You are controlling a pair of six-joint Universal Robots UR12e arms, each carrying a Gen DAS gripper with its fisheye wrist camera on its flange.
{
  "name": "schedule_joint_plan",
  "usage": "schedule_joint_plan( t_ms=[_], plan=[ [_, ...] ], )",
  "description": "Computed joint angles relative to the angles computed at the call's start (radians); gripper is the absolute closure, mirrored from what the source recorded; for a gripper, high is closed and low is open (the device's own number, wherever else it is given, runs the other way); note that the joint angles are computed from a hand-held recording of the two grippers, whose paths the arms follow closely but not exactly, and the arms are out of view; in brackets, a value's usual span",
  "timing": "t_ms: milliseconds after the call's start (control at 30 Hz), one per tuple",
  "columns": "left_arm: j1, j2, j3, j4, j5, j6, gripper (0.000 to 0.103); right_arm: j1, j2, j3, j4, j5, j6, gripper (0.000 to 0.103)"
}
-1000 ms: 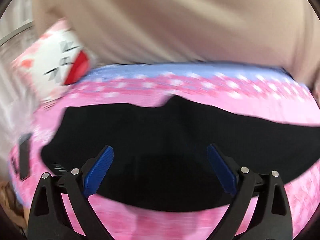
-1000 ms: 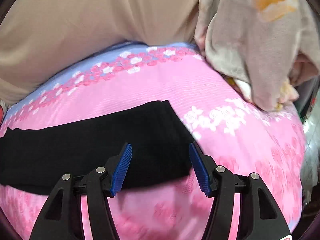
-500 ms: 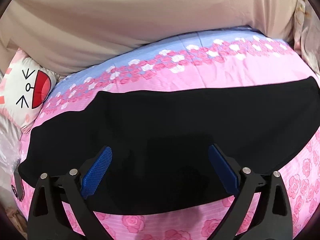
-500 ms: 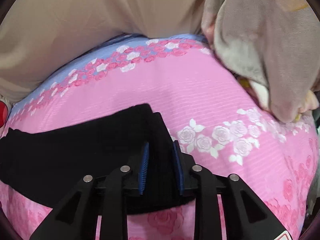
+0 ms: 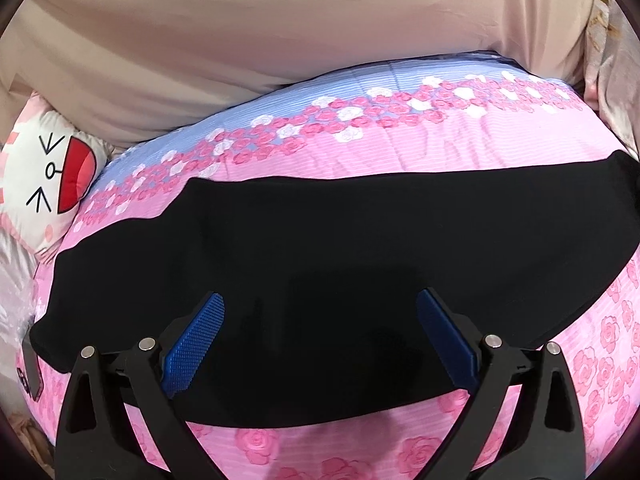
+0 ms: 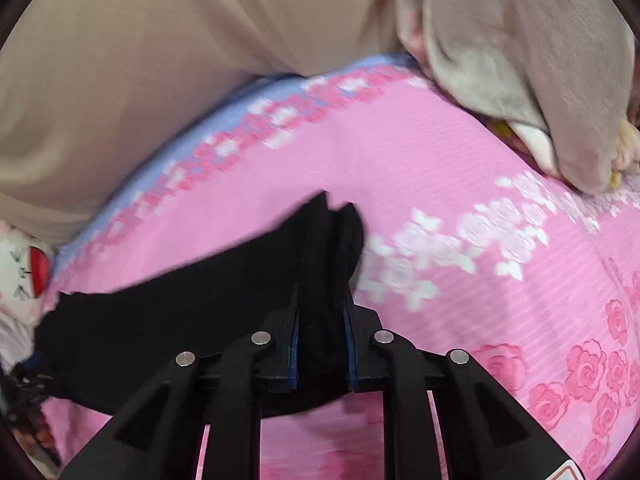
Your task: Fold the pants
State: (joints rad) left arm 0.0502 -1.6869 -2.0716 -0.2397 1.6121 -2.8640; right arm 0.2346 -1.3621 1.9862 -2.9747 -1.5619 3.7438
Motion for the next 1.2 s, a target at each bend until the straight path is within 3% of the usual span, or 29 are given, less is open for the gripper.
schedule_joint_plan(
  t_ms=[200, 300, 400, 533, 600, 633, 767, 867, 967, 1033, 1100, 1167, 1200],
  plan=[
    [0.067, 0.022, -0.022, 0.011, -0.04, -0.016, 0.008, 0.088, 0.072, -0.148, -0.085, 0.223, -0.051, 0.088],
    [0.125, 0.034, -0.032, 0.017, -0.07, -0.038, 0.008, 0.143, 0.15, -0.267, -0.059, 0.314, -0.098, 0.088],
    [0.192, 0.044, -0.04, 0.022, -0.087, -0.065, 0.008, 0.204, 0.248, -0.412, 0.024, 0.364, -0.162, 0.088],
    [0.288, 0.054, -0.051, 0.039, -0.086, -0.107, 0.008, 0.271, 0.377, -0.581, 0.19, 0.385, -0.245, 0.087],
    [0.346, 0.062, -0.063, 0.046, -0.087, -0.132, 0.008, 0.3, 0.441, -0.661, 0.336, 0.361, -0.302, 0.082],
    [0.371, 0.066, -0.07, 0.048, -0.089, -0.141, 0.008, 0.311, 0.462, -0.677, 0.356, 0.338, -0.307, 0.08],
    [0.474, 0.091, -0.096, 0.024, -0.106, -0.171, 0.008, 0.323, 0.429, -0.642, 0.289, 0.308, -0.29, 0.062],
    [0.549, 0.121, -0.123, -0.026, -0.176, -0.151, 0.008, 0.33, 0.397, -0.611, 0.235, 0.271, -0.3, 0.059],
    [0.553, 0.117, -0.129, -0.026, -0.144, -0.137, 0.008, 0.335, 0.382, -0.602, 0.24, 0.251, -0.304, 0.057],
    [0.526, 0.079, -0.107, -0.017, -0.041, -0.132, 0.008, 0.343, 0.386, -0.619, 0.268, 0.261, -0.315, 0.057],
    [0.51, 0.039, -0.079, -0.009, 0.046, -0.134, 0.008, 0.361, 0.403, -0.664, 0.314, 0.279, -0.37, 0.057],
    [0.517, 0.015, -0.054, -0.037, 0.047, -0.13, 0.008, 0.387, 0.442, -0.75, 0.401, 0.326, -0.47, 0.055],
    [0.523, 0.012, -0.049, -0.049, 0.038, -0.127, 0.008, 0.4, 0.464, -0.796, 0.445, 0.341, -0.525, 0.046]
  ],
)
